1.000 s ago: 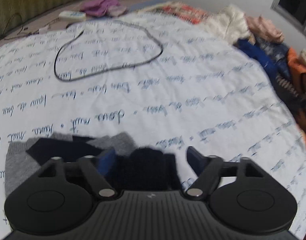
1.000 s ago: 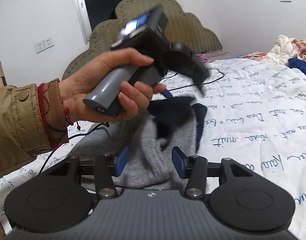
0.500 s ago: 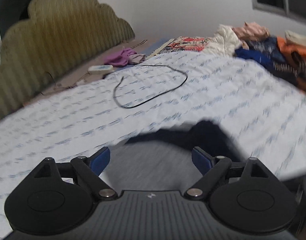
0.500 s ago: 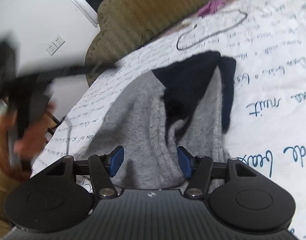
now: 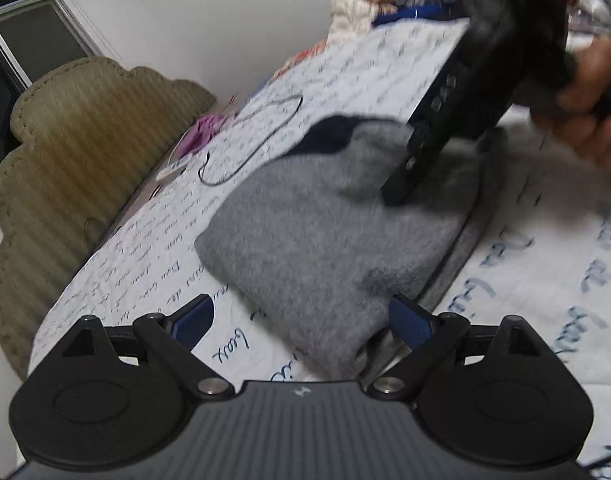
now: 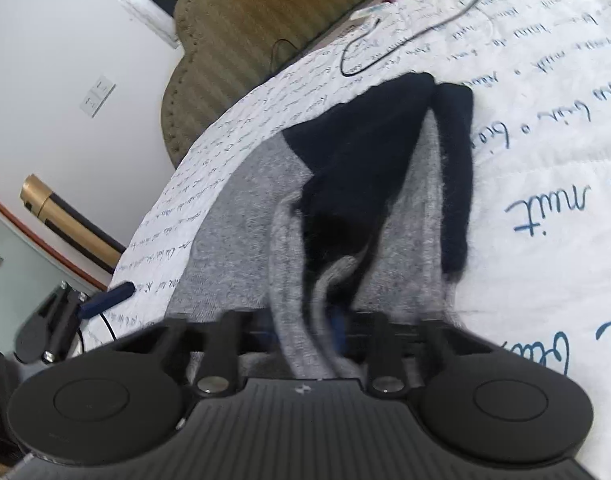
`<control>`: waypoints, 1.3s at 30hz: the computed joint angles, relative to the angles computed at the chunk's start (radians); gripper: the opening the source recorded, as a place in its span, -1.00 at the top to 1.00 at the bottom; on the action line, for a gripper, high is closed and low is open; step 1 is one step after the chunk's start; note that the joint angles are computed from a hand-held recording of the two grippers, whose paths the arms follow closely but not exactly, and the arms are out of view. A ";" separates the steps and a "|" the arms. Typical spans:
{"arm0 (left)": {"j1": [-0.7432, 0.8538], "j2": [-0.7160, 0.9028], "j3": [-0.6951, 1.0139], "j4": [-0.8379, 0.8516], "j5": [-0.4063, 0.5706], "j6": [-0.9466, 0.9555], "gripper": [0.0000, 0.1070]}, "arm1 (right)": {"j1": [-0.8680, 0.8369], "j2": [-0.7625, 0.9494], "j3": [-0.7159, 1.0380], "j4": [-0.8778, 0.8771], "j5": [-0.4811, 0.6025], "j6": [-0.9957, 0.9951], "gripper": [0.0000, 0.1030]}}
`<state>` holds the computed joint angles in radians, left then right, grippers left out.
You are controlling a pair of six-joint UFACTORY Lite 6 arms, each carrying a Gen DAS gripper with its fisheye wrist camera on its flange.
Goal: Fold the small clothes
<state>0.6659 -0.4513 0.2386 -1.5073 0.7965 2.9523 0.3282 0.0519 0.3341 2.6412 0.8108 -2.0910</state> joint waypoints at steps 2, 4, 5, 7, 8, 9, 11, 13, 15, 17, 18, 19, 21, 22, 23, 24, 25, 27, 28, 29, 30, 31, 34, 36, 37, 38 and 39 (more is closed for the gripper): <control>0.020 0.000 -0.020 -0.029 0.024 0.065 -0.80 | -0.024 0.026 -0.012 -0.014 0.059 0.023 0.74; 0.018 -0.009 -0.032 -0.063 0.023 0.116 -0.80 | -0.038 0.041 -0.022 -0.016 0.101 0.036 0.75; 0.025 -0.007 -0.028 -0.064 0.027 0.123 -0.80 | -0.047 0.033 -0.034 -0.022 0.119 0.048 0.76; 0.050 -0.005 -0.005 -0.016 0.036 0.078 -0.80 | -0.086 0.011 -0.060 -0.064 0.160 0.074 0.77; 0.067 0.002 0.018 0.034 0.044 0.030 -0.80 | -0.101 -0.025 -0.082 -0.087 0.163 0.086 0.78; 0.083 0.005 0.042 0.095 0.056 -0.032 -0.79 | -0.109 -0.074 -0.107 -0.109 0.149 0.100 0.78; 0.123 0.022 0.093 0.209 0.103 -0.137 -0.79 | -0.122 -0.187 -0.157 -0.168 0.090 0.128 0.80; 0.139 0.056 0.143 0.278 0.139 -0.212 -0.79 | -0.104 -0.269 -0.179 -0.202 -0.023 0.143 0.80; 0.121 0.107 0.210 0.327 0.163 -0.325 -0.79 | -0.075 -0.260 -0.159 -0.205 -0.120 0.118 0.72; 0.086 0.163 0.291 0.365 0.188 -0.479 -0.79 | -0.084 -0.210 -0.123 -0.230 -0.113 0.129 0.48; 0.061 0.181 0.326 0.375 0.194 -0.559 -0.79 | -0.103 -0.200 -0.106 -0.257 -0.107 0.146 0.20; 0.029 0.194 0.355 0.369 0.187 -0.628 -0.79 | -0.119 -0.193 -0.088 -0.272 -0.099 0.151 0.07; -0.058 0.197 0.375 0.314 0.115 -0.722 -0.79 | -0.122 -0.168 -0.041 -0.229 -0.100 0.109 -0.23; -0.106 0.200 0.377 0.275 0.061 -0.750 -0.79 | -0.134 -0.130 0.002 -0.238 -0.100 0.112 -0.23; -0.152 0.204 0.376 0.241 0.004 -0.774 -0.79 | -0.151 -0.079 0.044 -0.259 -0.084 0.128 -0.23; -0.197 0.220 0.380 0.217 -0.053 -0.799 -0.79 | -0.166 -0.023 0.086 -0.275 -0.061 0.140 -0.22; -0.237 0.249 0.390 0.212 -0.098 -0.830 -0.79 | -0.176 0.032 0.129 -0.283 -0.046 0.145 -0.20; -0.290 0.322 0.418 0.255 -0.142 -0.902 -0.79 | -0.168 0.106 0.190 -0.256 -0.068 0.126 0.48; -0.305 0.338 0.415 0.276 -0.159 -0.927 -0.79 | -0.155 0.106 0.199 -0.236 -0.102 0.106 0.61; -0.309 0.342 0.404 0.275 -0.168 -0.926 -0.79 | -0.149 0.089 0.196 -0.219 -0.119 0.081 0.64; -0.297 0.337 0.388 0.247 -0.162 -0.893 -0.79 | -0.143 0.058 0.173 -0.182 -0.128 0.036 0.67; -0.275 0.333 0.383 0.219 -0.141 -0.861 -0.79 | -0.144 0.015 0.151 -0.155 -0.148 0.002 0.68; -0.227 0.385 0.458 0.199 -0.085 -0.895 -0.79 | -0.165 -0.046 0.127 -0.163 -0.207 -0.032 0.67; -0.233 0.486 0.577 0.268 -0.073 -1.026 -0.79 | -0.168 -0.021 0.165 -0.258 -0.253 0.009 0.35; -0.237 0.538 0.629 0.301 -0.077 -1.089 -0.79 | -0.163 -0.042 0.166 -0.268 -0.289 0.004 0.34; -0.234 0.589 0.677 0.327 -0.073 -1.142 -0.79 | -0.164 -0.085 0.146 -0.260 -0.306 -0.023 0.17; -0.225 0.644 0.728 0.350 -0.056 -1.189 -0.79 | -0.172 -0.129 0.122 -0.244 -0.315 -0.048 -0.10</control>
